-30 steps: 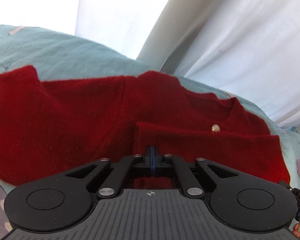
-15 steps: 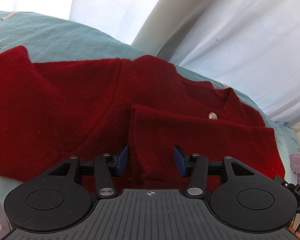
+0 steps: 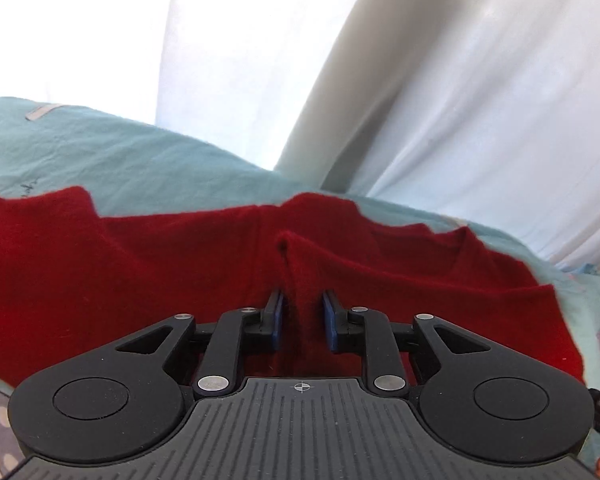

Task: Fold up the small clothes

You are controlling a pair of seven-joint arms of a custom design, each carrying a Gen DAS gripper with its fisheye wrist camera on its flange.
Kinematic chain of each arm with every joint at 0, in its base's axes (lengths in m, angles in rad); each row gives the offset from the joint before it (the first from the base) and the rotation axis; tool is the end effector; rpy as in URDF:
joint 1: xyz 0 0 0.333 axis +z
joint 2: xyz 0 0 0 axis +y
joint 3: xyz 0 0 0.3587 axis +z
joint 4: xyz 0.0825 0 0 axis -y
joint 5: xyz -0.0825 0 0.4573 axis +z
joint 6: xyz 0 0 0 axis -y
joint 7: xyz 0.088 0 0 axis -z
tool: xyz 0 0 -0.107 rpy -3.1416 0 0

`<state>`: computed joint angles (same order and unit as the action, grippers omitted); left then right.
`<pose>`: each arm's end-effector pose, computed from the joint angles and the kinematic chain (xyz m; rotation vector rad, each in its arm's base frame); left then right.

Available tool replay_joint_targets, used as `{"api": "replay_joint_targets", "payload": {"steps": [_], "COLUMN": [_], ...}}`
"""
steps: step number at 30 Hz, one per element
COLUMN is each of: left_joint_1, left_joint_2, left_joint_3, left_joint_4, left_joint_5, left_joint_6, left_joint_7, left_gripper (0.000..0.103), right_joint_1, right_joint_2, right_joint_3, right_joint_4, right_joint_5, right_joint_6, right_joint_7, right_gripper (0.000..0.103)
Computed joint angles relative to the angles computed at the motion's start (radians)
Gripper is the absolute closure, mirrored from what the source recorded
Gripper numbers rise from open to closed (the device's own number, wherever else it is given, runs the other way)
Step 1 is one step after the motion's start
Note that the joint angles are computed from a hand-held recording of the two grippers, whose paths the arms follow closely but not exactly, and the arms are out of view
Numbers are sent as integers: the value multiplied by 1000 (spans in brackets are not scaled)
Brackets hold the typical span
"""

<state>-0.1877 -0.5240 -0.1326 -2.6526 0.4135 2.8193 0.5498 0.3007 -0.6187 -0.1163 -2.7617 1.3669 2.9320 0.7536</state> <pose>0.4283 -0.1648 0.4794 -2.1392 1.5014 -0.8466 0.4048 0.0136 0.4334 -1.3107 1.7188 -0.1754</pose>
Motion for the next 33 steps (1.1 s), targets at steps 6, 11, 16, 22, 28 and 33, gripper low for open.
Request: {"api": "replay_joint_targets", "payload": {"steps": [6, 11, 16, 22, 28, 33], "left_joint_1": [-26, 67, 123, 184, 349, 455], "left_joint_2": [-97, -325, -408, -502, -611, -532], "left_joint_3": [77, 71, 82, 113, 137, 227], "left_joint_4": [-93, -222, -257, -302, -337, -318], "left_joint_5": [-99, -79, -72, -65, -23, -52], "left_joint_6": [-31, -27, -115, -176, -234, -166], "left_joint_7": [14, -92, -107, -103, -152, -178], "left_gripper": [19, 6, 6, 6, 6, 6], "right_joint_1": [-72, -108, 21, 99, 53, 95], "right_joint_2": [-2, -124, -148, 20, 84, 20], "right_joint_3": [81, 92, 65, 106, 207, 116], "right_joint_4": [-31, -74, -70, 4, -3, -17], "right_joint_5": [-256, -421, -435, -495, -628, -574], "right_joint_6": [-9, -93, -9, 73, 111, 47], "right_joint_7": [235, 368, 306, 271, 324, 351], "right_gripper": [66, 53, 53, 74, 74, 73]}}
